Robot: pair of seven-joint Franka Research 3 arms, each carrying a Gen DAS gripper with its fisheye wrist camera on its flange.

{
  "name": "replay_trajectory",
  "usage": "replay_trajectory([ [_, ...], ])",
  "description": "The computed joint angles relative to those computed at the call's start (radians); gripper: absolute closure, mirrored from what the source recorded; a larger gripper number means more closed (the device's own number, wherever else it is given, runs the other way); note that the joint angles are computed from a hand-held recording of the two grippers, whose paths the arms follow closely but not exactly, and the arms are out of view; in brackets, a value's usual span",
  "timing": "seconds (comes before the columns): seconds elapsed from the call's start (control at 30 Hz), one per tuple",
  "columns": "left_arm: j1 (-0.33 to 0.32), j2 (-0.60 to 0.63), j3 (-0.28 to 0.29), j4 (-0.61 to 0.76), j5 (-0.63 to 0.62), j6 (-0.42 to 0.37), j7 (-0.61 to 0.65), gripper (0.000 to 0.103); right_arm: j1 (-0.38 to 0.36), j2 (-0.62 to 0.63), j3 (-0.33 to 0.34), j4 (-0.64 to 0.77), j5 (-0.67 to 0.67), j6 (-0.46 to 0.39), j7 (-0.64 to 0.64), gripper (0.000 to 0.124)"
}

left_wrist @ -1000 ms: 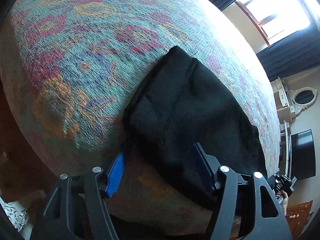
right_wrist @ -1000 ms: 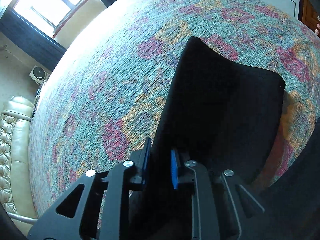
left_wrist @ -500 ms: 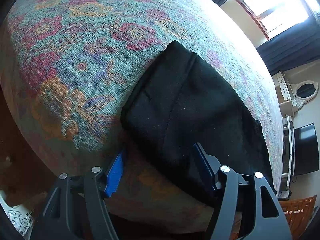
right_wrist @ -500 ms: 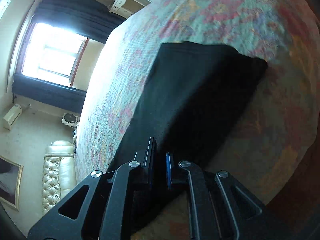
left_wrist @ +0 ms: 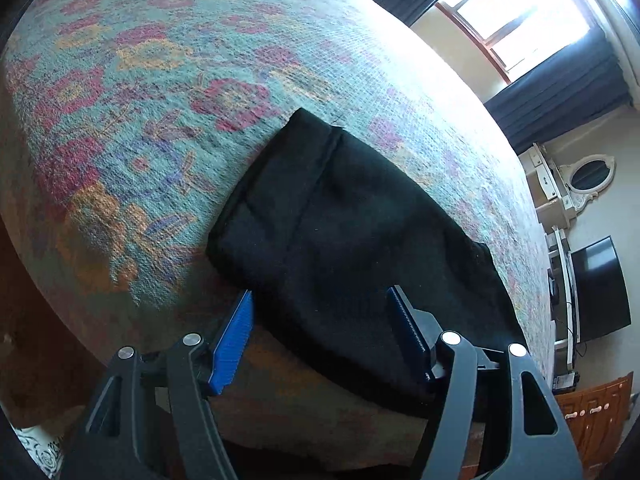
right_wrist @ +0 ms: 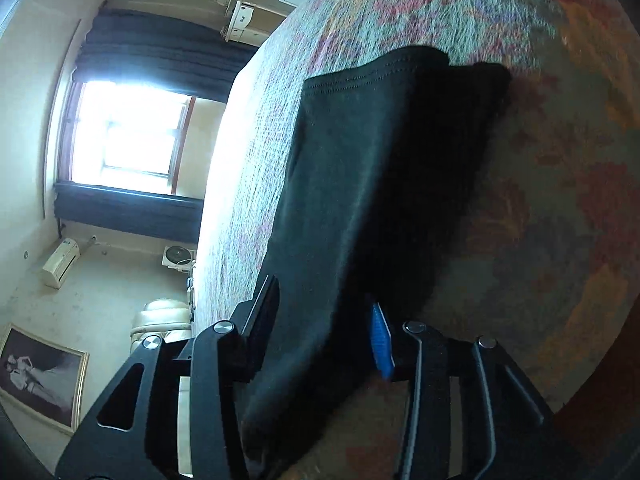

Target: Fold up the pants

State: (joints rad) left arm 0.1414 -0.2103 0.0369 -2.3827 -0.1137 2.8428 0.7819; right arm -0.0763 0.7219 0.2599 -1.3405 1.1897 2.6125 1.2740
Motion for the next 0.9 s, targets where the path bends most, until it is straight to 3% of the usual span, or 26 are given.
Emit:
replay_trajectory([
  [0.1, -0.036, 0.01, 0.004, 0.014, -0.033, 0.031, 0.057, 0.037, 0.012, 0.013, 0.025, 0.019, -0.004, -0.05, -0.045, 0.07],
  [0.17, -0.122, 0.023, 0.051, 0.02, -0.194, 0.07, 0.191, 0.037, 0.028, 0.019, 0.033, 0.036, -0.009, -0.072, -0.068, 0.061],
  [0.27, -0.199, 0.042, 0.06, 0.036, -0.366, 0.116, 0.316, 0.037, 0.052, 0.027, 0.039, 0.06, -0.027, -0.108, -0.103, 0.059],
  [0.37, -0.35, 0.086, 0.105, 0.085, -0.75, 0.179, 0.611, 0.037, 0.065, 0.029, 0.042, 0.068, -0.044, -0.166, -0.108, 0.058],
  [0.43, -0.42, 0.138, 0.124, 0.162, -1.043, 0.164, 0.841, 0.037, 0.079, 0.04, 0.038, 0.078, -0.051, -0.182, -0.089, 0.058],
  [0.67, -0.365, 0.322, -0.004, 0.378, -1.295, 0.069, 1.008, 0.037, 0.091, 0.042, 0.04, 0.086, -0.047, -0.242, -0.099, 0.058],
  [0.9, -0.288, 0.406, -0.107, 0.452, -1.397, 0.077, 1.025, 0.037, 0.097, 0.085, 0.06, 0.137, -0.03, -0.279, -0.102, 0.058],
])
